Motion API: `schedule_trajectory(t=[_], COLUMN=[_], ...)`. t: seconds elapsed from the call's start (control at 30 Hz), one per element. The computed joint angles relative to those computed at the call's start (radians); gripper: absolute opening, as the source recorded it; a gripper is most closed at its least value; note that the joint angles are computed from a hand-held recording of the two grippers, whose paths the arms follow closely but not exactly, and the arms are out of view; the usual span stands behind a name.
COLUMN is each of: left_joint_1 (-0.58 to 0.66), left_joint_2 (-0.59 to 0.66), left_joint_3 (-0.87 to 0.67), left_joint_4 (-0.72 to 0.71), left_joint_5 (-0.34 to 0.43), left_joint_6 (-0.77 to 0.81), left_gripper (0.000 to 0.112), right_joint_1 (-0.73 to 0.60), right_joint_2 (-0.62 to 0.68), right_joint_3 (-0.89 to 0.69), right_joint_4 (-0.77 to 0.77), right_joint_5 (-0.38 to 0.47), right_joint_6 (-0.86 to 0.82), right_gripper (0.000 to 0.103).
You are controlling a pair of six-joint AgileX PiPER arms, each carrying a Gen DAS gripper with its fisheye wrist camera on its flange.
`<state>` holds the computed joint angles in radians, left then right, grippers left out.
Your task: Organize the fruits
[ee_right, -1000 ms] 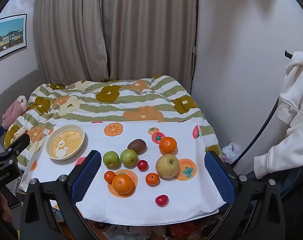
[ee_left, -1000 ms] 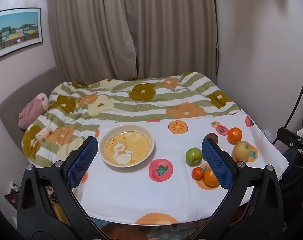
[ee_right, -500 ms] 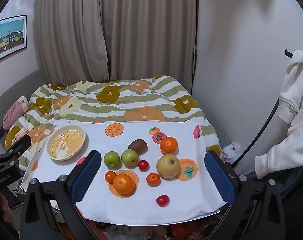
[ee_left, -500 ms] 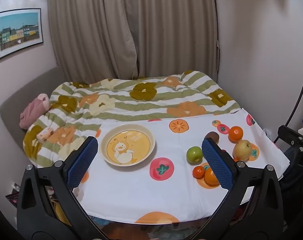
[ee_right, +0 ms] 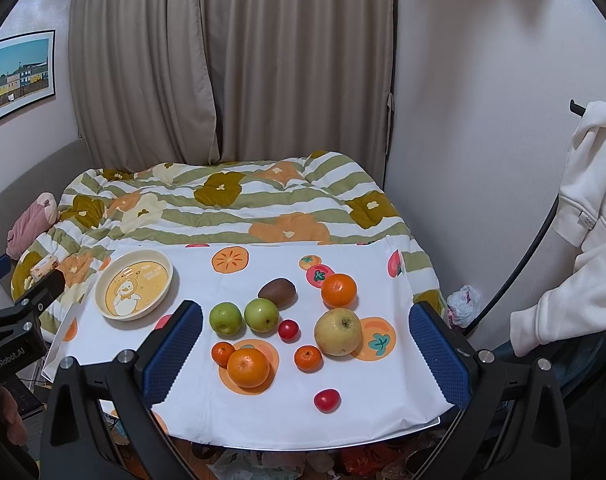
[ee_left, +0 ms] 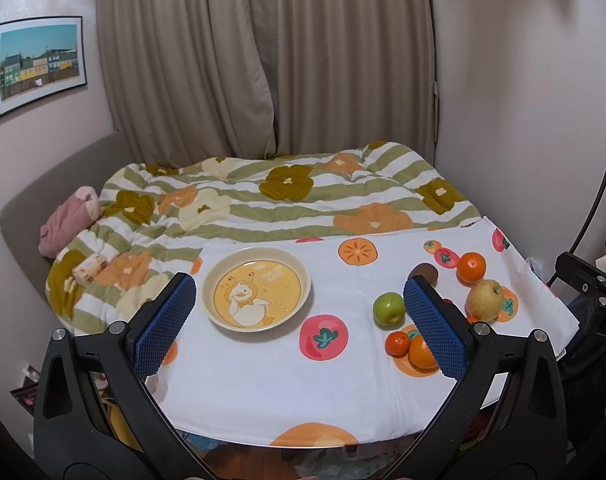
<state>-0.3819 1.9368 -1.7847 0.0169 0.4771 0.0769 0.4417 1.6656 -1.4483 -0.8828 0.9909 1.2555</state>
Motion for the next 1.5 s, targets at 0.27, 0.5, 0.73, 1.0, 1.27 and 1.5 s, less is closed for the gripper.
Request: schedule_trajectory(t=[0.27, 0.5, 0.73, 1.0, 1.27, 1.5], left_joint_1=[0.003, 0.004, 0.001, 0.002, 0.000, 0.000], left_joint_2=[0.009, 0.012, 0.014, 0.017, 0.017, 0.018], left_joint_3=[-0.012, -0.018, -0.019, -0.025, -0.027, -0.028], left_joint_4=[-0.024, -0.028, -0.020, -0.023, -0.012, -0.004], left_joint_5=[0.008, 0.011, 0.011, 0.015, 0.019, 0.019], left_joint_6=[0.023, 0.027, 0.019, 0.020, 0.013, 0.007], left_gripper=[0.103, 0.103, 0.103, 0.103, 0.103, 0.103], right_joint_1=[0.002, 0.003, 0.003, 0.005, 0.004, 0.011], right_joint_2=[0.001, 0.001, 0.000, 0.000, 0.002, 0.002], right_joint_3=[-0.002, 0.001, 0.002, -0.005, -0.013, -0.015], right_joint_4=[0.002, -0.001, -0.002, 0.001, 0.005, 0.001], right_joint_5=[0.003, 0.000, -0.001, 0.005, 0.007, 0.013], right_joint_6=[-0.001, 0.003, 0.004, -0.003, -0.008, -0.005], right_gripper=[0.103, 0.103, 0.103, 0.103, 0.103, 0.103])
